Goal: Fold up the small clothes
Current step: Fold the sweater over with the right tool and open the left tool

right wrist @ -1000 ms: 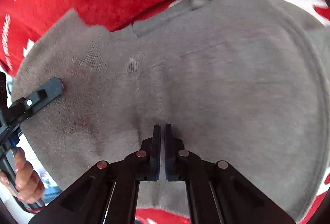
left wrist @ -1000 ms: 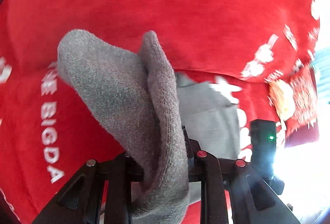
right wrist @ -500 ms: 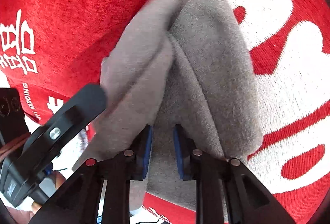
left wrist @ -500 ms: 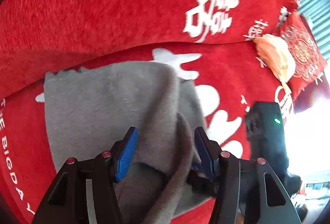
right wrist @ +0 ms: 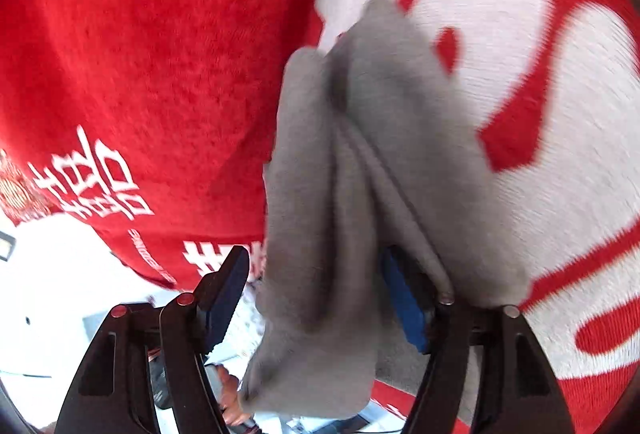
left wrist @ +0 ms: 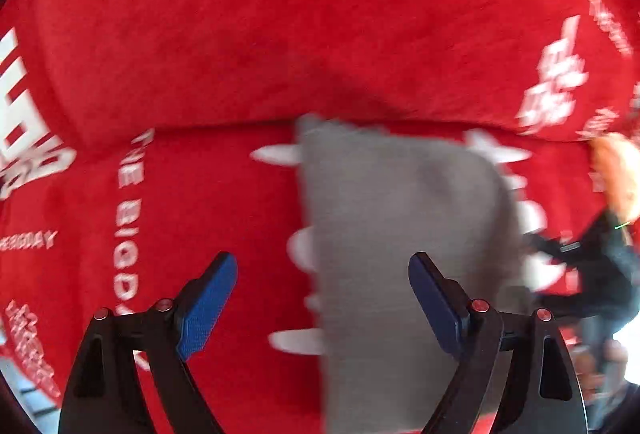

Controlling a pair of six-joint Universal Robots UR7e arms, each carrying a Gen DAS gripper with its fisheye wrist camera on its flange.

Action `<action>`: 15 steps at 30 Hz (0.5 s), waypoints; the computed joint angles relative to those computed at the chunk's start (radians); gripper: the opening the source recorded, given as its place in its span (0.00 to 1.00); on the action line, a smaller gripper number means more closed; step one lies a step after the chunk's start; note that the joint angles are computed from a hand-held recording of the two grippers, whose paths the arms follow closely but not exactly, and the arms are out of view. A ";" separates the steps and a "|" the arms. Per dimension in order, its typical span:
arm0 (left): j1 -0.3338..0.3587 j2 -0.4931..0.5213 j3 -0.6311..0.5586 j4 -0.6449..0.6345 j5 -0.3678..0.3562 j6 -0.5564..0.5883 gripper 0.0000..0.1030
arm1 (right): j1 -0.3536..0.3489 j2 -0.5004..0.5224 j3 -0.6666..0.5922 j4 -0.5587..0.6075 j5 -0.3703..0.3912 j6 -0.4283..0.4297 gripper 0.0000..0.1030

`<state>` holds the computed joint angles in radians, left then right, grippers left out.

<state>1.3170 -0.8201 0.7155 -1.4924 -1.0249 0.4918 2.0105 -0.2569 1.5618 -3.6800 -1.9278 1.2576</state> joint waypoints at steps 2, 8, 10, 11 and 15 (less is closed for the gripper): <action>0.009 -0.018 0.065 -0.065 0.063 0.028 0.86 | 0.001 -0.023 -0.012 0.080 0.002 -0.032 0.72; 0.022 -0.039 0.122 -0.058 0.103 -0.012 0.86 | -0.006 -0.073 -0.142 0.555 -0.031 -0.039 0.14; 0.017 -0.044 0.113 -0.041 0.087 -0.019 0.86 | 0.020 -0.078 -0.167 0.579 -0.079 -0.113 0.13; 0.014 -0.049 0.109 -0.040 0.066 -0.013 0.86 | 0.038 -0.079 -0.185 0.576 -0.110 -0.163 0.13; 0.003 -0.073 0.158 -0.074 0.042 0.031 0.86 | 0.077 -0.126 -0.142 0.620 -0.204 -0.187 0.13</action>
